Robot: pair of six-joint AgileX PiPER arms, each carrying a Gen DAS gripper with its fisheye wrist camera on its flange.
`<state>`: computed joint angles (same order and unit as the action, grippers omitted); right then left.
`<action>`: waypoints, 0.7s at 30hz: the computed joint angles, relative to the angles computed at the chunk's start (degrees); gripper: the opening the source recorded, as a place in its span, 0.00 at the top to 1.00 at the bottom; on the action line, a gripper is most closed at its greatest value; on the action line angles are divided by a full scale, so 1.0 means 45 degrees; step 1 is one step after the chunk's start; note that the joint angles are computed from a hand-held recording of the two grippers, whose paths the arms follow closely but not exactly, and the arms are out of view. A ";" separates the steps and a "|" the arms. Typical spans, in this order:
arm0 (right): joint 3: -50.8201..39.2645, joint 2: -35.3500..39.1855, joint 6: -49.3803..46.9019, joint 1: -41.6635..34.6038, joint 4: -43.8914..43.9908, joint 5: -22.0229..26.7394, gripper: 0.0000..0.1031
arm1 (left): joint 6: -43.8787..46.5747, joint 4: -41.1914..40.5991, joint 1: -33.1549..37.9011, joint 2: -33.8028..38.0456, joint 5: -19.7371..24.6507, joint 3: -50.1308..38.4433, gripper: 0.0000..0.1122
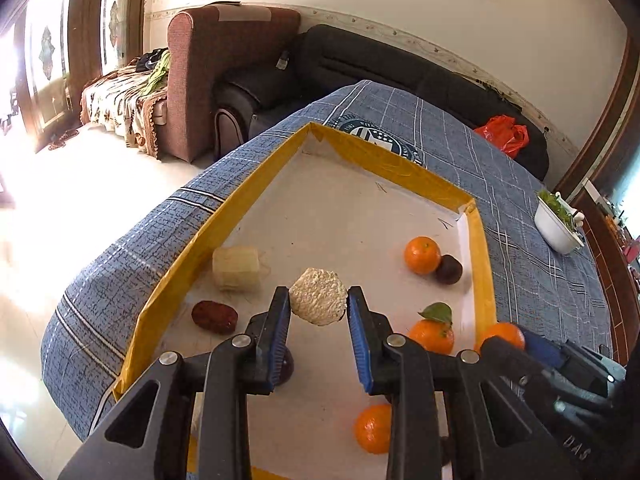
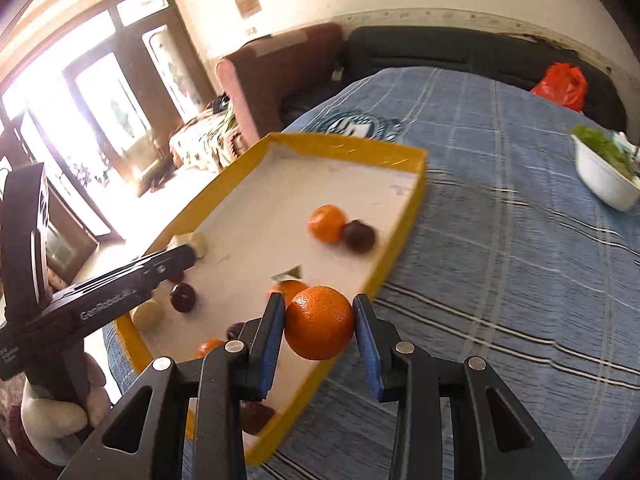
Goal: Organize fruits
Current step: 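Carry the orange and beige disc over the yellow tray, then open both tools to drop the orange and disc into the tray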
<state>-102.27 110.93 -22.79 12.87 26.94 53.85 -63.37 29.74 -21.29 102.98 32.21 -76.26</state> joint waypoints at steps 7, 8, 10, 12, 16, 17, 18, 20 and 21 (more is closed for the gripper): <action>-0.0260 0.0571 0.0507 0.0786 -0.1044 -0.0242 0.61 | -0.0907 0.0980 0.0073 -0.0188 -0.0189 0.0336 0.60; -0.0274 0.0608 0.0591 0.0860 -0.1169 -0.0283 0.61 | -0.1351 0.1403 -0.0006 -0.0280 -0.0118 0.0446 0.55; -0.0397 0.0723 0.0658 0.0918 -0.1215 -0.0212 0.60 | -0.1800 0.1851 -0.0109 -0.0427 -0.0036 0.0577 0.51; -0.0537 0.0807 0.0619 0.1000 -0.1116 -0.0189 0.60 | -0.2043 0.2175 -0.0143 -0.0646 0.0074 0.0760 0.46; -0.0607 0.0695 0.0516 0.1203 -0.1151 -0.0132 0.60 | -0.2660 0.2918 -0.0364 -0.1022 0.0441 0.1012 0.44; -0.0580 0.0643 0.0508 0.1236 -0.1165 -0.0153 0.60 | -0.2772 0.3049 -0.0413 -0.1094 0.0504 0.1066 0.43; -0.0597 0.0618 0.0535 0.1262 -0.1194 -0.0156 0.60 | -0.2851 0.3176 -0.0456 -0.1193 0.0582 0.1121 0.43; -0.0371 0.0367 0.0589 0.1265 -0.1201 -0.0213 0.60 | -0.3075 0.3440 -0.0644 -0.1376 0.0782 0.1225 0.42; -0.0300 0.0285 0.0603 0.1233 -0.1188 -0.0226 0.60 | -0.3181 0.3562 -0.0714 -0.1427 0.0839 0.1266 0.42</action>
<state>-103.62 112.21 -20.08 18.42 21.59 52.84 -77.69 45.77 -24.50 96.56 35.98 -70.57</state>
